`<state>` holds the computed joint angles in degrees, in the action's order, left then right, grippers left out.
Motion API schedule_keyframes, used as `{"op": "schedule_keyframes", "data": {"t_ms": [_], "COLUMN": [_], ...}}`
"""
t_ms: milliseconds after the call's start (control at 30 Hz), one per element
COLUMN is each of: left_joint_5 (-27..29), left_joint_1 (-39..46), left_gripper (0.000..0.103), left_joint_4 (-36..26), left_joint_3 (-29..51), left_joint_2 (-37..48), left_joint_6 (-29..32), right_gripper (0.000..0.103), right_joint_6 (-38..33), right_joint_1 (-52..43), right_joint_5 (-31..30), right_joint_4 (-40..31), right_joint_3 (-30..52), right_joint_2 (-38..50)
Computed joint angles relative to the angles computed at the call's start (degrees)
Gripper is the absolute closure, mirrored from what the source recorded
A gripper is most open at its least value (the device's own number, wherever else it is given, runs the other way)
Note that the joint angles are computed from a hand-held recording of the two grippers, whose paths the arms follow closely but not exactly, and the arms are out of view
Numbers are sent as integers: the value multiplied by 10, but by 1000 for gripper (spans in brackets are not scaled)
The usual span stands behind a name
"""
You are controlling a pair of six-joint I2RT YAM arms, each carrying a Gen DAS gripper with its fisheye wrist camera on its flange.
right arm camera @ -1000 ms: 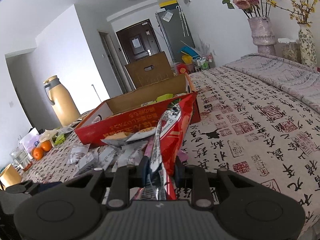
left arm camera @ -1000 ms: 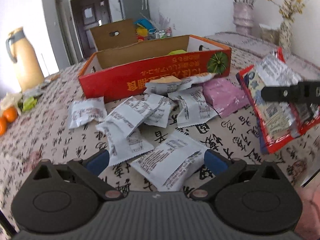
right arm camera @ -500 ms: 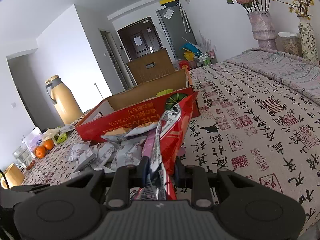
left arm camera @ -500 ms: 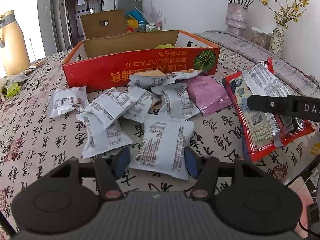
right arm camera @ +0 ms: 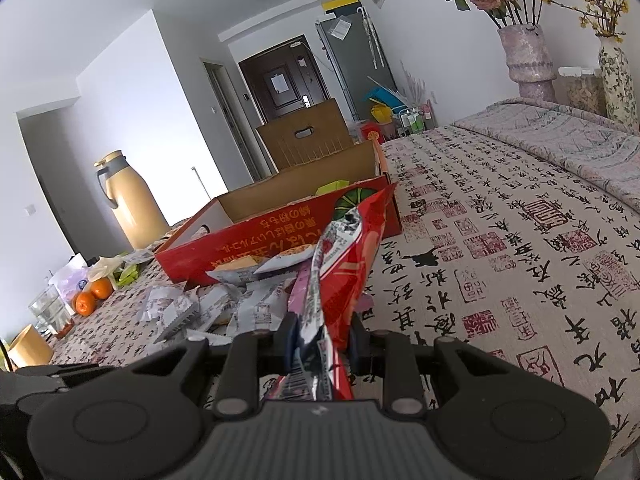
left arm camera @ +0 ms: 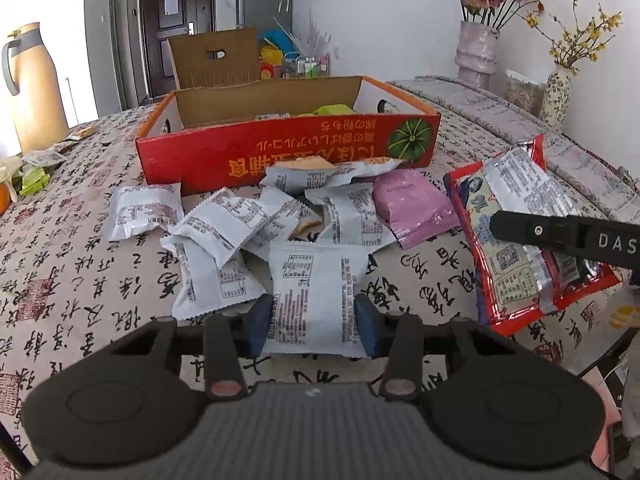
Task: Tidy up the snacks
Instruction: 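Lift the chip bag with right while left grasps a white packet, then carry both snacks over the box and open both grippers to drop them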
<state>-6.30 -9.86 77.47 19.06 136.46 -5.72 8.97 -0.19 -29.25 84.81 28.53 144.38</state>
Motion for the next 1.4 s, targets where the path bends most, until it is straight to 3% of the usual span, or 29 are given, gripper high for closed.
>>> {"op": "schedule_keyframes", "data": {"t_ms": [333,567,1100,1400], "left_joint_5": [-17,-16,-5,6], "left_joint_1": [-8,0,36,65], "left_gripper": [59,59,59,59], "left_joint_4": [28,9,-139,-232], "left_joint_3": [-28,-31,74,188], "left_joint_2": [-36,-94,-193,-183], "left_joint_6": [-3,-1,14,23], "right_gripper": [79,79,79,79], "right_joint_6": [-3,-2,18,24], "right_joint_1": [3,13,53,76], "right_joint_5": [-1,6,32,50], "right_joint_4": [10,3,-116,-217], "right_joint_3": [-11,-8,116,255], "right_joint_2": [-16,-43,-95,-81]}}
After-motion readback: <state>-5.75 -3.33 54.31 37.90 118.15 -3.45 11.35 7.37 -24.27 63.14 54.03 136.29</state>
